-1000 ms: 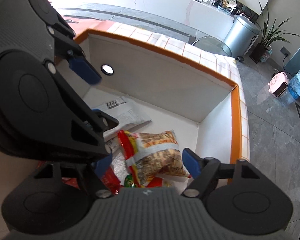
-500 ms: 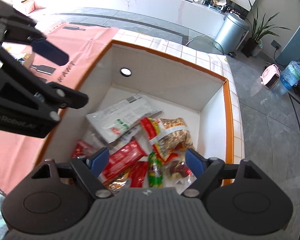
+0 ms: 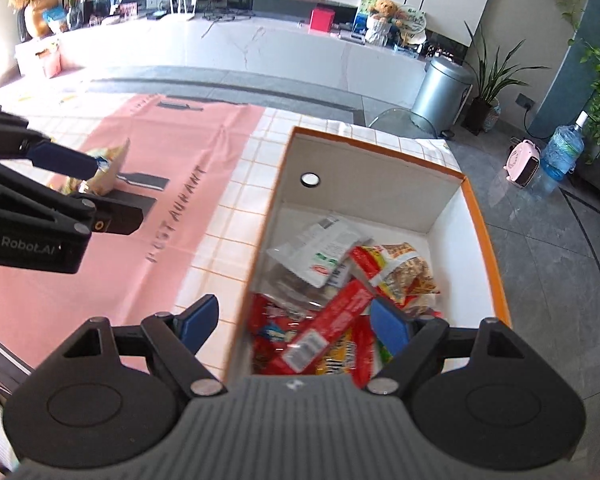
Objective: Organize snacks
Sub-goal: 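Move both grippers back toward the yellow packet and cracker bag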
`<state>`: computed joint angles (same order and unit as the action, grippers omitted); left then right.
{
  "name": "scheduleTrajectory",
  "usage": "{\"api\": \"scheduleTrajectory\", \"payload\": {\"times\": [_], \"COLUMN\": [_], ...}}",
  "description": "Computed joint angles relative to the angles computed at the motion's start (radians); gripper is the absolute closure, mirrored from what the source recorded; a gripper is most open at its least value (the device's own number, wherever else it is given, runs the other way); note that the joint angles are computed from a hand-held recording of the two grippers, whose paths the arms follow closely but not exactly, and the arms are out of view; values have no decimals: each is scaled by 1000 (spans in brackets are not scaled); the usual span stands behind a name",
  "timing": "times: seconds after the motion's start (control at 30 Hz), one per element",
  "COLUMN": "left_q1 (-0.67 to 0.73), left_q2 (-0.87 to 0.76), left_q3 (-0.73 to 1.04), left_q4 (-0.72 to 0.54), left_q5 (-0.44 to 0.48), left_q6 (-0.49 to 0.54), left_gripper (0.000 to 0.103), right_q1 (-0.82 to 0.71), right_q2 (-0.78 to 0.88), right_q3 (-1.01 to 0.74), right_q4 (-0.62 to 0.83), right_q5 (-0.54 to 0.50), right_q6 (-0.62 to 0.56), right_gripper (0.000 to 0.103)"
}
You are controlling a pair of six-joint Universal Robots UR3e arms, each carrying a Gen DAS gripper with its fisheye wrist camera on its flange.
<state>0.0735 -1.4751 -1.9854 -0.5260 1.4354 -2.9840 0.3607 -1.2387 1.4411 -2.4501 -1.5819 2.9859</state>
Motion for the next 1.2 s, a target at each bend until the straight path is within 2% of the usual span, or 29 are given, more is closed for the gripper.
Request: {"api": "scheduleTrajectory", "payload": {"times": [0.1,0.27,0.43,0.57,0.63,0.77,0.83,0.9,0.97,1.13,1.2], "left_q1": [71,222,447,697,835,1101,1167,1178,1146,1093,1047], "left_q2": [108,295,535,774,888,1064,1068,1008,886,609,455], "left_q3": [-116,-265,-442,-545,-555,-551,-564,-589,-605,-612,-608], "left_q4": [29,2,-76,-292,-459,-783,-819,-744,-599,-322,-160], "left_q5": [-30,-113,-252,-381,-438,-550,-572,-567,-535,-506,-476], "left_q6": [9,42,140,328,448,710,796,822,806,863,892], "left_gripper": [29,29,29,29,29,27,27,27,27,25,25], "right_q1": [56,144,242,302,325,361,374,387,401,420,423], "right_q2": [-13,-9,21,81,122,217,267,317,370,493,557], "right_q3": [45,71,88,68,32,-79,-138,-199,-274,-469,-573], "right_q4": [-63,-136,-216,-261,-264,-229,-209,-191,-163,-91,-48], "right_q5": [-33,-69,-119,-132,-138,-122,-114,-105,-101,-85,-75], "right_q6": [80,190,288,347,359,368,370,368,354,327,304], "right_gripper": [23,23,23,26,29,29,29,29,29,29,29]}}
